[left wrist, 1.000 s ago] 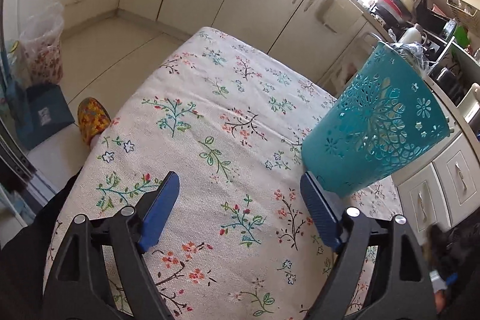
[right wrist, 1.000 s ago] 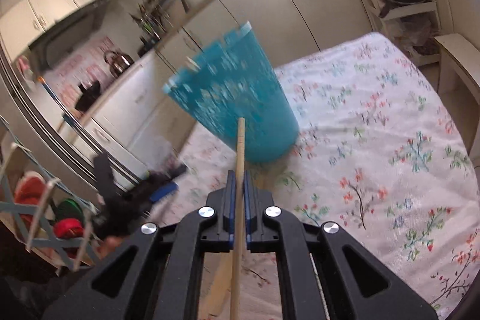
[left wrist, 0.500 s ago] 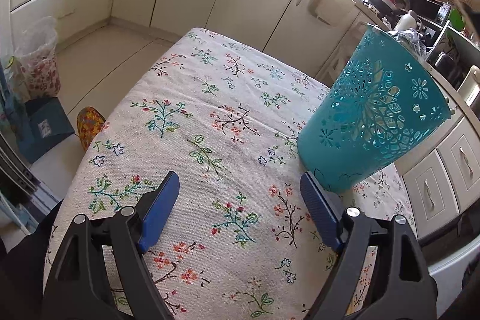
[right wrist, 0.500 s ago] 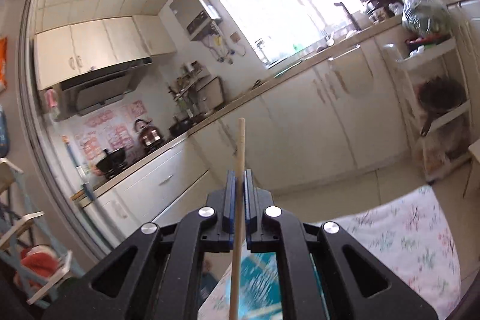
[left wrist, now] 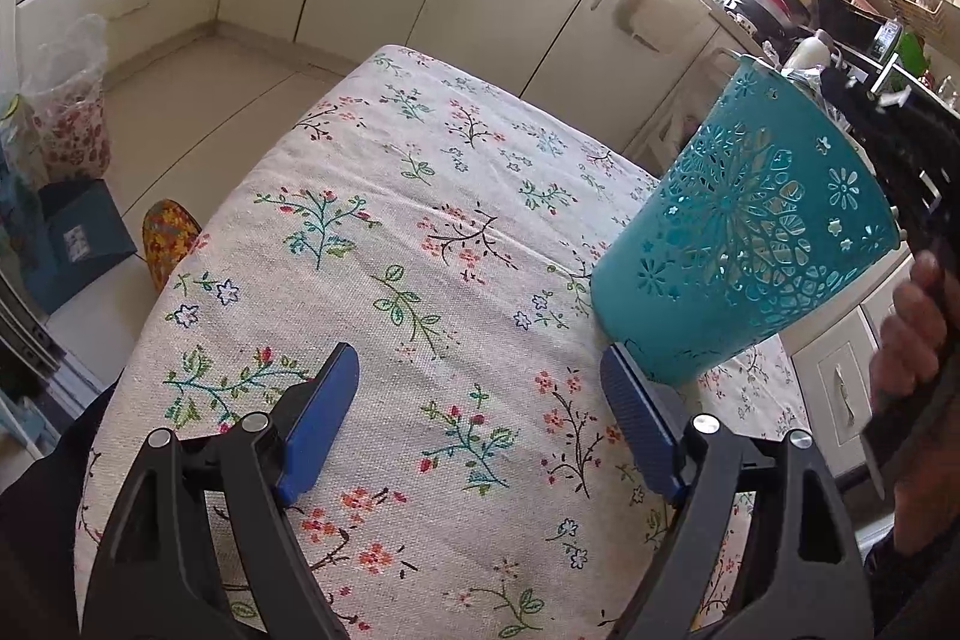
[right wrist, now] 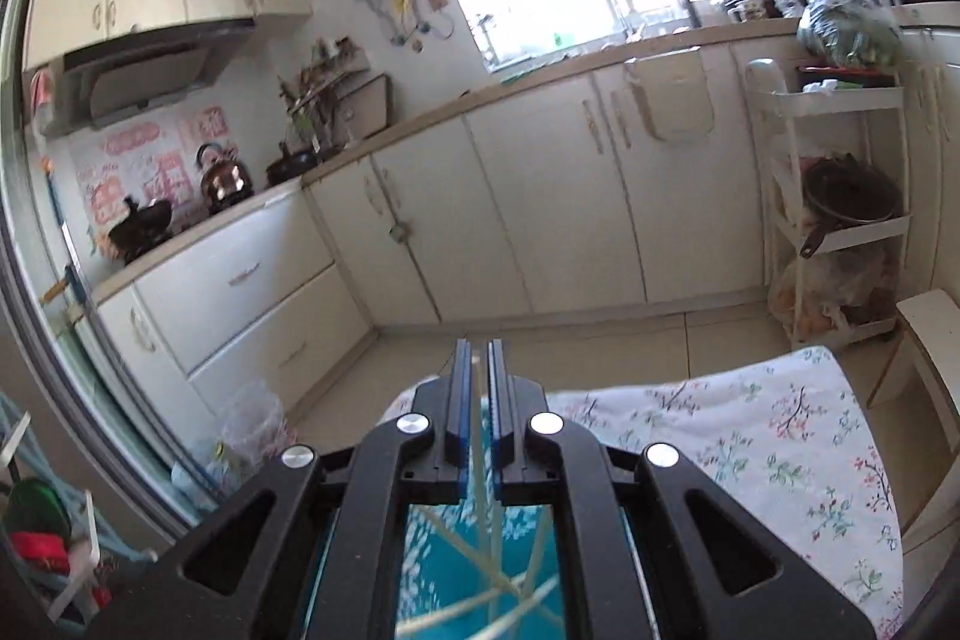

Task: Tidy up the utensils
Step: 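Grasp a stick with the right tool, lift it, drop into basket, then move the right tool back over the remaining sticks beside the basket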

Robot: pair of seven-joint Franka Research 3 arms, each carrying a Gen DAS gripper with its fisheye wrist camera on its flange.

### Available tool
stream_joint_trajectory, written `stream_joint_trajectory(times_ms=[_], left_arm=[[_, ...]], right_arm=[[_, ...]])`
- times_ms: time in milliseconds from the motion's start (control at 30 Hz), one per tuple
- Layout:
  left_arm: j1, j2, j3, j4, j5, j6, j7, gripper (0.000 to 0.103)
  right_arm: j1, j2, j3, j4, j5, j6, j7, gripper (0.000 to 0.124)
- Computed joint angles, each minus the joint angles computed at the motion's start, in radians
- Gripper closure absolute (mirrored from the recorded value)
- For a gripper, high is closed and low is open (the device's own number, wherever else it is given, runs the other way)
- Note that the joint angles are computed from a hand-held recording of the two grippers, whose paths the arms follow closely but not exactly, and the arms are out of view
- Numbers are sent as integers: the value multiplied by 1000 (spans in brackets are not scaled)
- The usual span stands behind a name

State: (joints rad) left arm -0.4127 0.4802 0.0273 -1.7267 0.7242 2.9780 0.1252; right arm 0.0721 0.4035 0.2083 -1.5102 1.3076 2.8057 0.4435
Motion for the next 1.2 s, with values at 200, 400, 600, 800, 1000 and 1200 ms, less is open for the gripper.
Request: stream_joint_trajectory(times_ms=[200,400,600,800,1000,1200], left_arm=[[-4,0,-1,6,-1,-26,1,23],[-29,-12,14,19,51,-98,-48,23],[-49,-95,9,-50,209,-160,-171,18],[-9,-181,-58,-140,276,-194,-247,18],[11,-265,-123,-210,395,-236,-324,17],[47,-344,-184,-276,429,-264,-357,16]], right_arm=[[-27,-189,-14,-227,224,9,-157,103],[48,-382,-71,-539,223,86,-141,78],[127,-449,-131,-717,-47,74,107,74],[180,-485,-164,-759,-97,108,164,69],[219,-533,-181,-825,-58,145,107,69],[259,-586,-196,-882,-43,167,87,75]])
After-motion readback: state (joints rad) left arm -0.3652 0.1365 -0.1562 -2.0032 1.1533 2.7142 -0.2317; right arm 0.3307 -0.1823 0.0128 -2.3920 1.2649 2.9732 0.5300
